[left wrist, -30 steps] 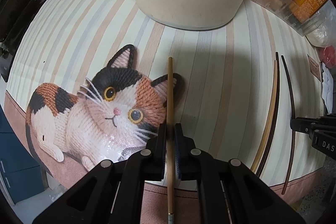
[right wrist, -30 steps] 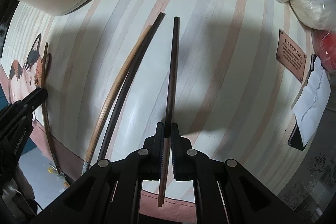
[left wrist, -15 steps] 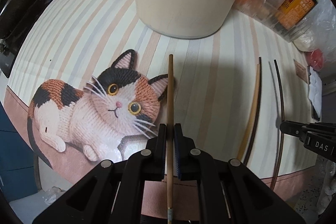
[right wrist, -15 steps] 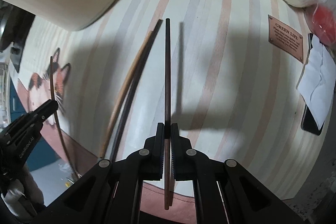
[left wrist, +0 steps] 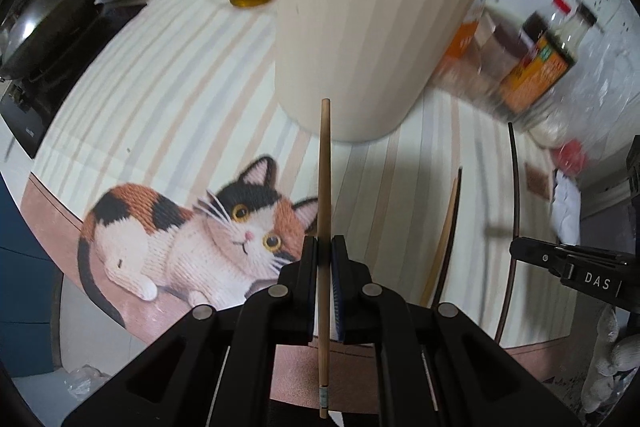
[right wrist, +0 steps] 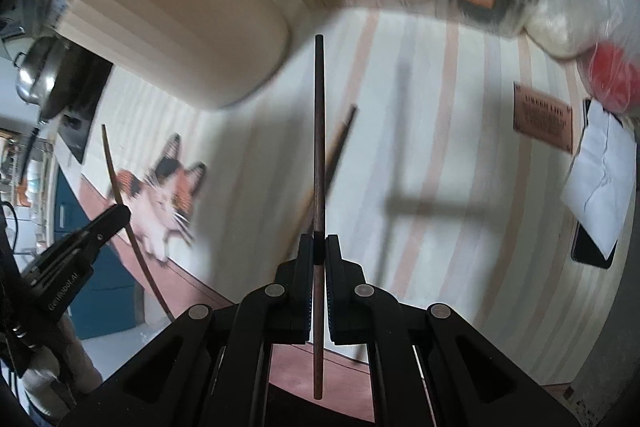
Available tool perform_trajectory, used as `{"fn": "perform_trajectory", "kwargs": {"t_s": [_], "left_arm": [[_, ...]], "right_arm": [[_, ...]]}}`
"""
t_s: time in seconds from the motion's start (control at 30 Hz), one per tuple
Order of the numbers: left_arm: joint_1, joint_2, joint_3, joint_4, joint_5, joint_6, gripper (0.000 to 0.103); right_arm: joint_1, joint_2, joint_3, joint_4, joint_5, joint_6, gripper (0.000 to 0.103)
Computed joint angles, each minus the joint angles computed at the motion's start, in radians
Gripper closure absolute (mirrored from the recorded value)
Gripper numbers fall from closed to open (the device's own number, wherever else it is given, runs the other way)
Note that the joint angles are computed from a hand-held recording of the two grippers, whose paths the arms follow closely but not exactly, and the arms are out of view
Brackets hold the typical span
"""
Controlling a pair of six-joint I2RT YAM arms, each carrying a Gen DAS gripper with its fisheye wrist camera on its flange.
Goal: Organize utensils
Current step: 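Lift both held chopsticks upright and carry them over the holder, then push both chopsticks into the holder slots and open both tools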
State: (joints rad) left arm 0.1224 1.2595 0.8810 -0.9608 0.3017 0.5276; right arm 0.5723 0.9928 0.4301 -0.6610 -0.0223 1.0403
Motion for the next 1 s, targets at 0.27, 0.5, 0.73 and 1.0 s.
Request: {"fn": "perform_trajectory", "kwargs": {"t_s": [0.27, 0.5, 0.73, 1.0], "left_arm": [[0.020, -0.017, 0.157, -0.077, 0.084, -0.054, 0.099], [0.078, 0.022, 0.436, -0.191, 0.213, -0.088, 0.099], [0.001, 0.135, 0.755, -0.209, 0.274, -0.210, 0.099], [-0.179, 0.314, 1.021, -0.102, 0.211, -0.361, 0.099]], "right_arm": [[-0.127, -0.040, 0.171, -0.085, -0.010, -0.130, 0.098], [-0.203, -0.054, 0.367, -0.133, 0.016, -0.190, 0.098], [-0.308, 0.040, 0.604, -0.115, 0.037, -0.270, 0.098], [-0.377, 0.189, 0.817, -0.055, 0.145, -0.323, 0.098]]}}
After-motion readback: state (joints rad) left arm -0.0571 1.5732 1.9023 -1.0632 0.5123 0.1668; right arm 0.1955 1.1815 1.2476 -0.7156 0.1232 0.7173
